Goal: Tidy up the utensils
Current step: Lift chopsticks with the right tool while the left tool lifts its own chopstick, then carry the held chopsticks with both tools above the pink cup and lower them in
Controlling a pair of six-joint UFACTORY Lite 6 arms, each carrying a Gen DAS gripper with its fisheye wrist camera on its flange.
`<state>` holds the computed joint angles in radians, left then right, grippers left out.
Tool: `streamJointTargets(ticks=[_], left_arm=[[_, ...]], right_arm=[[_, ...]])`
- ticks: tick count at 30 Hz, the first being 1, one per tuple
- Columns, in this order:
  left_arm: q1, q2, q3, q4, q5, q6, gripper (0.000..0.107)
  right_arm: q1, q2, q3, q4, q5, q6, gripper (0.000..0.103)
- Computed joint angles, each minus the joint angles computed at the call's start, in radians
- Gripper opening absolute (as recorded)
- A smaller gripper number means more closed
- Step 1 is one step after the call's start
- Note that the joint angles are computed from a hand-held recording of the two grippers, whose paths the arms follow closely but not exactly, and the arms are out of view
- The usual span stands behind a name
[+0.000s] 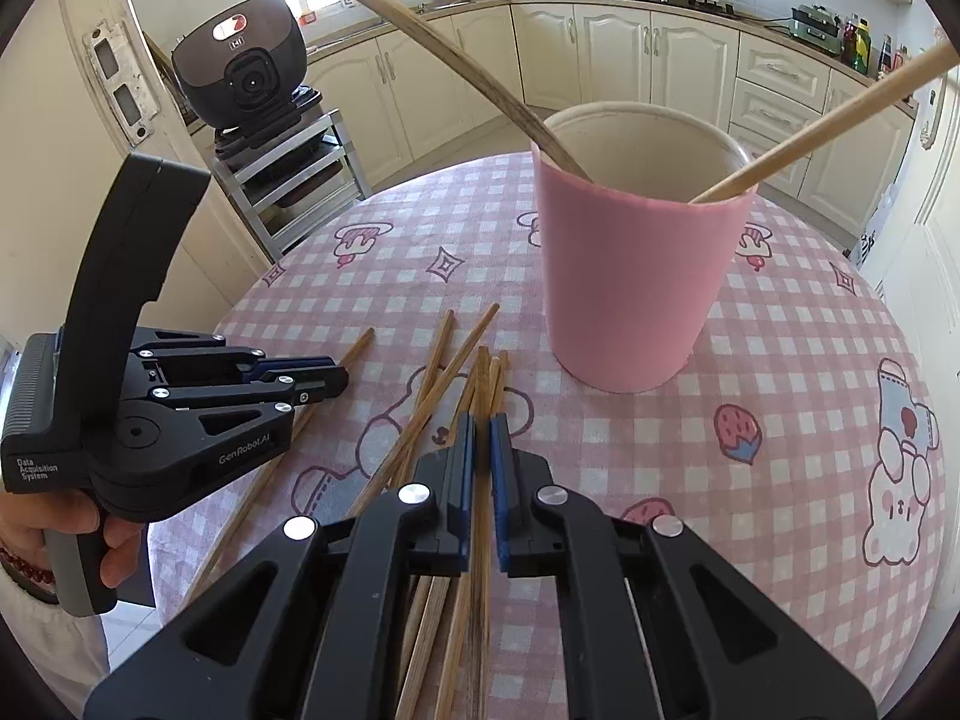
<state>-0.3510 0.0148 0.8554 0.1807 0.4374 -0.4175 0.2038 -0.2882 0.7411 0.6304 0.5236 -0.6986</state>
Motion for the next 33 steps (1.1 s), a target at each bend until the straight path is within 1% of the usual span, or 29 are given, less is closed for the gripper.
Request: streamJointTargets(ticks=[4,9,12,17,20,21,23,28,33], left_arm=[[0.016,-0.067,-0.034,-0.053,-0.009,0.04,0.006],[-0.013,-0.241,-0.047,-0.072,0.026,0.037,0.006],[-0.084,-0.364,-0.031,0.016,0.073,-0.076,0.006],[-0.197,-0.481,0.024,0.148,0.152,-0.22,0.006],[-0.273,-0.521,0.062,0.229,0.202,-0.305,0.006],[-0.274,-0.533,0.071,0.233,0.209,-0.303,0.006],[-0.319,-0.53,0.105,0.281,0.236,-0.353,0.006],[-0.391,-0.506,0.179,0.36,0.266,-0.432,0.006],[-0.45,-0.464,0.267,0.432,0.286,-0.498,0.005]], right_arm=[[-0.011,-0.06,-0.023,0.018,0.011,-0.016,0.005],[-0.042,-0.175,-0.02,0.03,0.061,-0.025,0.005],[-0.046,-0.259,-0.016,0.016,0.076,-0.001,0.005],[-0.086,-0.351,0.034,0.011,0.142,0.007,0.004],[-0.142,-0.37,0.072,0.052,0.192,-0.032,0.004],[-0.163,-0.38,0.084,0.065,0.207,-0.044,0.004],[-0.176,-0.403,0.092,0.068,0.207,-0.043,0.004],[-0.208,-0.429,0.122,0.107,0.206,-0.059,0.004],[-0.213,-0.413,0.171,0.118,0.19,-0.062,0.004]])
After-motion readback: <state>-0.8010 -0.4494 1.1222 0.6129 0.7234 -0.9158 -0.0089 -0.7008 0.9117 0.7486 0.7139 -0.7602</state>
